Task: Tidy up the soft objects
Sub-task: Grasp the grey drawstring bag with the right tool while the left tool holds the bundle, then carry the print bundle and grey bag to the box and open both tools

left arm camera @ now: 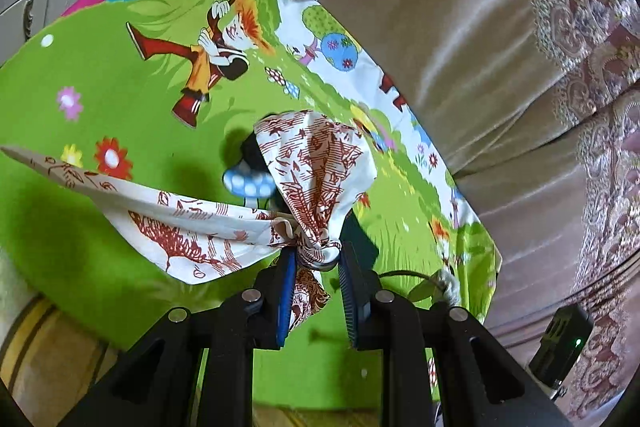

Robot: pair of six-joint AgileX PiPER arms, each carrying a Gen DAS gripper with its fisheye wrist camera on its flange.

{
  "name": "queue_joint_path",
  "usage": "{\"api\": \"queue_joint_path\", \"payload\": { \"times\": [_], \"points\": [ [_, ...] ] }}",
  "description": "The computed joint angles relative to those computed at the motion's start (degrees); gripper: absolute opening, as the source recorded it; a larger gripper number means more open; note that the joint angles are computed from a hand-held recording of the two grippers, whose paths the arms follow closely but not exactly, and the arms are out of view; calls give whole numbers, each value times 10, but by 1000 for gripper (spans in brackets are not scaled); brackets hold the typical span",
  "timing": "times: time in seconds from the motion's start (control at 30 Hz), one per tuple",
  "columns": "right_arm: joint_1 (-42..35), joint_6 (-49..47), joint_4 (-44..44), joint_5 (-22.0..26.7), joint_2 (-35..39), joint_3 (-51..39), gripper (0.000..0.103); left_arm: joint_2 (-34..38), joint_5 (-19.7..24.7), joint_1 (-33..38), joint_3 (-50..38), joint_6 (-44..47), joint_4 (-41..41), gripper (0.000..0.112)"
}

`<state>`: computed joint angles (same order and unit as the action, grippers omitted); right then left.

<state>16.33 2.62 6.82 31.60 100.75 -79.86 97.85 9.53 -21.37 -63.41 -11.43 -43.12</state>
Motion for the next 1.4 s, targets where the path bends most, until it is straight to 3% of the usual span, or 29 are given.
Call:
{"api": "queue_joint_path", "payload": {
  "times": [0.1, 0.43, 0.77, 1.07, 1.4],
  "points": [
    [-3, -3, 6, -6, -31, 36, 24, -19, -7, -13, 19, -35, 36, 22],
    [-19, 19, -2, -8, -130, 135, 24, -55, -9, -58, 32, -255, 264, 22],
    [-53, 54, -38, 15, -220, 200, 24, -60, 20, -132, 3, -435, 448, 22],
    [-153, -14, 12, 36, -312, 267, 24, -10, 61, -216, -87, -444, 465, 22],
    [-337, -173, 124, 72, -375, 308, 24, 80, 120, -298, -236, -396, 443, 22]
  ]
}}
